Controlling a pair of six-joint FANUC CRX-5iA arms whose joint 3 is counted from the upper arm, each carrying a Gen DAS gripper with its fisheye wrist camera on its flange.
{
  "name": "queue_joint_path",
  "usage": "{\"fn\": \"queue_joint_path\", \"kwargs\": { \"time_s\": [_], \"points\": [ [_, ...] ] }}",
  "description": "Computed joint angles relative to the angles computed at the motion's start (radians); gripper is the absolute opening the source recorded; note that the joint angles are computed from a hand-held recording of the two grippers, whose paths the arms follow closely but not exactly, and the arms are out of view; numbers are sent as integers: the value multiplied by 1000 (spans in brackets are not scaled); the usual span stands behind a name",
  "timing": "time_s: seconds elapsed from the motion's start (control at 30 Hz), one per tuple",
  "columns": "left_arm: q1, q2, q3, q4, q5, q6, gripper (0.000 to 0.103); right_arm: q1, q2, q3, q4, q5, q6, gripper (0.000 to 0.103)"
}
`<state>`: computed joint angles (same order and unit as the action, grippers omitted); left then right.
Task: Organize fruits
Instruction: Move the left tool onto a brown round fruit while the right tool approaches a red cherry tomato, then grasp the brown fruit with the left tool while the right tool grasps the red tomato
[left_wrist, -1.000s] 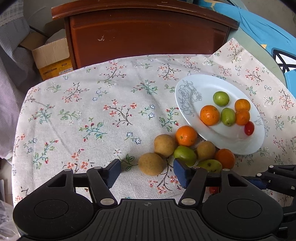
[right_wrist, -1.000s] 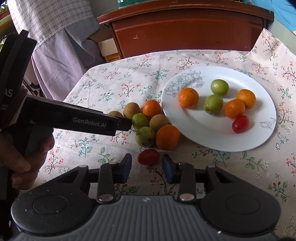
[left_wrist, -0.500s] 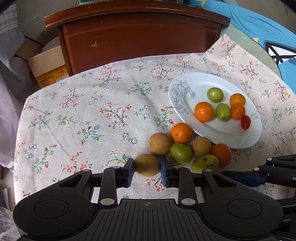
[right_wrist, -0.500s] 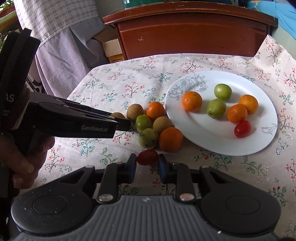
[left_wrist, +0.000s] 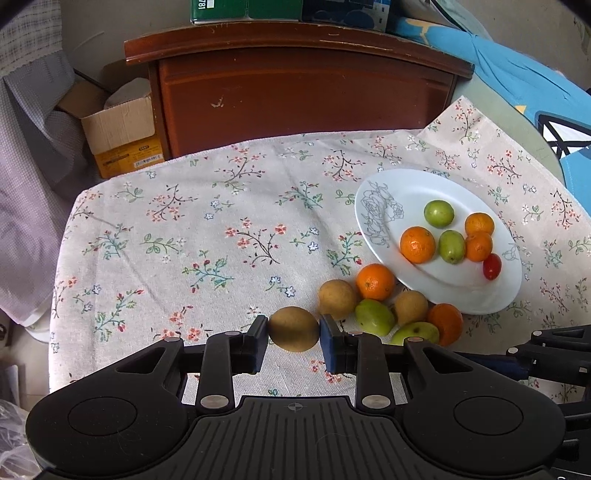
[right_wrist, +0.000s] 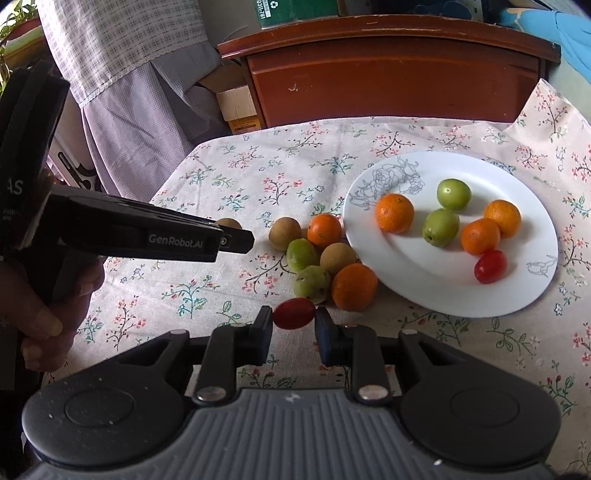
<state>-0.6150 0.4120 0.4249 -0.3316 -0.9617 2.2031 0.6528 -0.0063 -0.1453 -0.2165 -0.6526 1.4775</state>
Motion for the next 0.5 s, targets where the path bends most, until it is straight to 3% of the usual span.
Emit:
{"fn": "queue_joint_path", "kwargs": {
  "time_s": [0.5],
  "points": [
    [-15, -4, 35, -55, 37, 44, 27, -34, -30, -9, 34, 84, -82, 25]
  ]
}}
